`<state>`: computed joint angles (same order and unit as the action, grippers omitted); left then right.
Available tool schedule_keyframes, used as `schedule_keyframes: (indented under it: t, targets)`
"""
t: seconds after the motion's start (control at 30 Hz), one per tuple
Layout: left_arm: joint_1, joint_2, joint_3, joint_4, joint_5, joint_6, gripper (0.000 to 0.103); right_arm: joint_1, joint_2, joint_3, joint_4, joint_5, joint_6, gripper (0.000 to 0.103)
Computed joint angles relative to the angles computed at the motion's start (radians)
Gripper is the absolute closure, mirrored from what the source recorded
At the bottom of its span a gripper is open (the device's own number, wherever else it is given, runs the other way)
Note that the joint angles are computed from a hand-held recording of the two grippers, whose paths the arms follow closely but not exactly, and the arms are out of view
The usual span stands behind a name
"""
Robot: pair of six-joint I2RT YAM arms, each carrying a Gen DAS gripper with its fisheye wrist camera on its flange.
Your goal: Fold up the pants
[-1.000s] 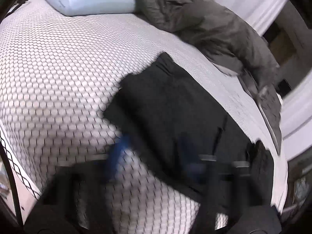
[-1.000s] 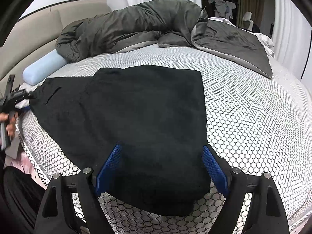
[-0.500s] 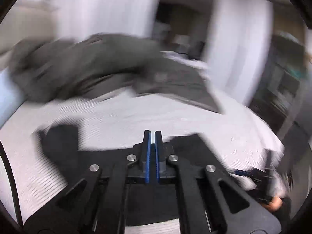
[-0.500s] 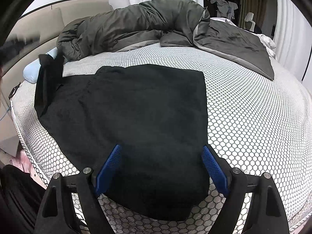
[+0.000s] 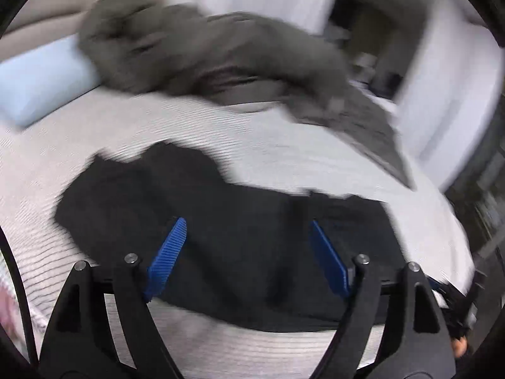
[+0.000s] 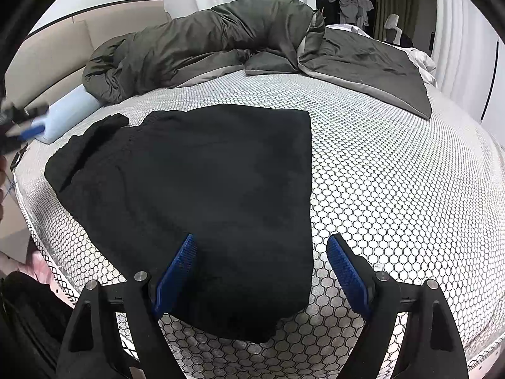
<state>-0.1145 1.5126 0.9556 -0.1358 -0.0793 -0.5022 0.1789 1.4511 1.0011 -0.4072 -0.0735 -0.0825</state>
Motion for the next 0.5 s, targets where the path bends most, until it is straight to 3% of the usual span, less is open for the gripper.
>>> schedule_keyframes:
  t: [0.13, 0.17, 0.23, 0.37, 0.5]
  targets:
    - [0.184, 0.083, -0.041, 0.075, 0.209, 0.02, 0.025, 0.027, 0.021, 0.012, -0.006, 0.019, -0.008, 0.017]
    - [0.198, 0.119, -0.024, 0.074, 0.212, 0.003, 0.025, 0.035, 0.027, 0.015, -0.007, 0.025, -0.008, 0.017]
    - [0.178, 0.185, 0.037, 0.034, 0.15, -0.009, 0.025, 0.049, 0.034, 0.018, -0.008, 0.032, -0.015, 0.017]
    - [0.048, 0.304, 0.197, -0.025, 0.023, 0.116, 0.024, 0.076, 0.054, 0.022, -0.007, 0.061, -0.035, 0.017]
    - [-0.098, 0.533, 0.532, -0.22, -0.255, 0.304, 0.023, 0.084, 0.072, 0.031, -0.009, 0.072, -0.037, 0.017]
